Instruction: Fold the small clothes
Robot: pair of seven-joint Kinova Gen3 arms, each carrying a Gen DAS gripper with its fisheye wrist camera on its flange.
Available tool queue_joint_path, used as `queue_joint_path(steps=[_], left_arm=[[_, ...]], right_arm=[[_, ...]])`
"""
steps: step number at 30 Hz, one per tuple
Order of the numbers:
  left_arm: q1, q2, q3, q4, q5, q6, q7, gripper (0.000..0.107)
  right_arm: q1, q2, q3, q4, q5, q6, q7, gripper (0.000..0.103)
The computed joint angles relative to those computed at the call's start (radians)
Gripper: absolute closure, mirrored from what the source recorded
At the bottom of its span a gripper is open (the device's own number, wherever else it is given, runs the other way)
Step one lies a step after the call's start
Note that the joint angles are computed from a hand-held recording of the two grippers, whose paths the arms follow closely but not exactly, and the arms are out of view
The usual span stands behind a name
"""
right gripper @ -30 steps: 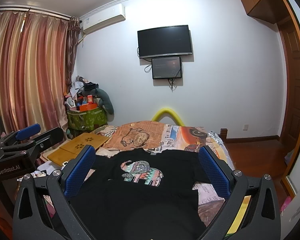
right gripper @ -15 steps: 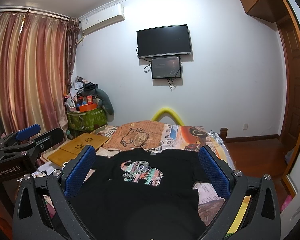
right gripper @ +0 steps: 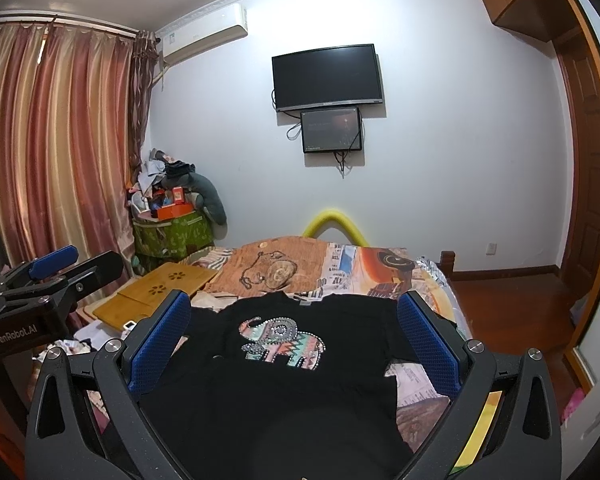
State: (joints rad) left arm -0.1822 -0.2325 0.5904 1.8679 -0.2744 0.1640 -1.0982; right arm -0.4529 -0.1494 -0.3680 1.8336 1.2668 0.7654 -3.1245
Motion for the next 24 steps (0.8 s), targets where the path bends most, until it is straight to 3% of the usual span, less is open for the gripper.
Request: queue_joint_path(steps=[3, 10, 13, 16, 18, 22, 24], left_arm=[[-0.01, 0.055, 0.015, -0.038, -0.076, 0.016, 0.063, 0.005], [0.265, 0.281, -0.222, -0.237, -0.341, 0.167, 0.25, 0.005], [0.291, 0.409, -0.225, -0.375, -0.397, 0.283, 0.234, 0.005], [0.325, 0.521, -0.255, -0.514, -0.372, 0.371, 0.152, 0.005], [0.307, 0.594, -0.215, -0.606, -0.395, 0.441, 0.131, 0.005], [0.203, 0.764, -0.03, -0.792, -0.438, 0.542, 0.056, 0.005], [0.18, 0.856, 0.051, -0.884, -0.5, 0.586, 0.025, 0.005]], right_arm=[[0.007, 0.016, 0.018, -0.013, -0.012, -0.011, 0.026, 0.0], [0.057, 0.084, 0.117, -0.075, -0.109, -0.111, 0.158, 0.0], [0.075, 0.124, 0.154, -0.111, -0.147, -0.143, 0.226, 0.0], [0.084, 0.175, 0.193, -0.166, -0.196, -0.149, 0.318, 0.0], [0.071, 0.209, 0.235, -0.203, -0.236, -0.152, 0.381, 0.0], [0.157, 0.29, 0.219, -0.296, -0.371, -0.167, 0.543, 0.0], [0.149, 0.327, 0.26, -0.338, -0.436, -0.169, 0.625, 0.0]])
